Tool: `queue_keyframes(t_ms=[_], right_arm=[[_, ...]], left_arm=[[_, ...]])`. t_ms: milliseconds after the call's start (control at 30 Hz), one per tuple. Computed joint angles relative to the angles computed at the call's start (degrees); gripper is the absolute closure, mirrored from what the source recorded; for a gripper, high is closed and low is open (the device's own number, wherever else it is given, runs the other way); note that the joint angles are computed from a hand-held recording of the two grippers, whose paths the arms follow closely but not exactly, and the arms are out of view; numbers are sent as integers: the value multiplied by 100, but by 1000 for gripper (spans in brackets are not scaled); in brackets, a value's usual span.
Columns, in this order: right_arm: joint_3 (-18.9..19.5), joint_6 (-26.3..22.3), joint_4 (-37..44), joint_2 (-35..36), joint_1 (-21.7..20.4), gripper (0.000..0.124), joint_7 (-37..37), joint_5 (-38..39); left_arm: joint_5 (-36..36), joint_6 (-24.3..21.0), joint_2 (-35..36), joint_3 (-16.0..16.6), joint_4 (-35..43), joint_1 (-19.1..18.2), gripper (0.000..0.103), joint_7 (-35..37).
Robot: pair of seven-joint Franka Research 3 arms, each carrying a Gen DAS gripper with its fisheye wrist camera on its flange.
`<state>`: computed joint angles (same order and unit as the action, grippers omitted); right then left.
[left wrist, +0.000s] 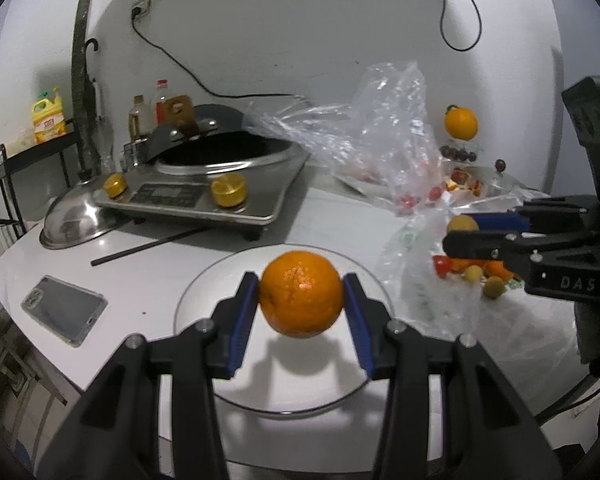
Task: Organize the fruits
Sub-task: 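Carry the tangerine and yellow-green fruit toward the white plate with both tools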
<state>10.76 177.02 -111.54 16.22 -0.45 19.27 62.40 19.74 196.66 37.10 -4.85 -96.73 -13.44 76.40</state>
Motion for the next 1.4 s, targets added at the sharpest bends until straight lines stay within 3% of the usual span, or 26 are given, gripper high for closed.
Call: queue_keyframes(t_ms=[367, 567, 1000, 1267, 1400], right_arm=[[-82, -152, 373, 368, 186, 95, 815, -976], [-86, -251, 581, 577, 190, 95, 1301, -1529], [-65, -395, 861, 871, 117, 95, 1944, -2248], [-99, -395, 915, 933, 170, 95, 2206, -2560], [-157, -431, 1009, 1006, 251, 95, 2379, -2761]], left_arm=[[-362, -188, 290, 537, 353, -267, 59, 17], [-359, -453, 543, 615, 710, -289, 59, -4], [-79, -907, 882, 412, 1231, -106, 58, -186], [40, -782, 848, 9, 1144, 254, 56, -223], [96, -578, 783, -185, 990, 449, 50, -229]])
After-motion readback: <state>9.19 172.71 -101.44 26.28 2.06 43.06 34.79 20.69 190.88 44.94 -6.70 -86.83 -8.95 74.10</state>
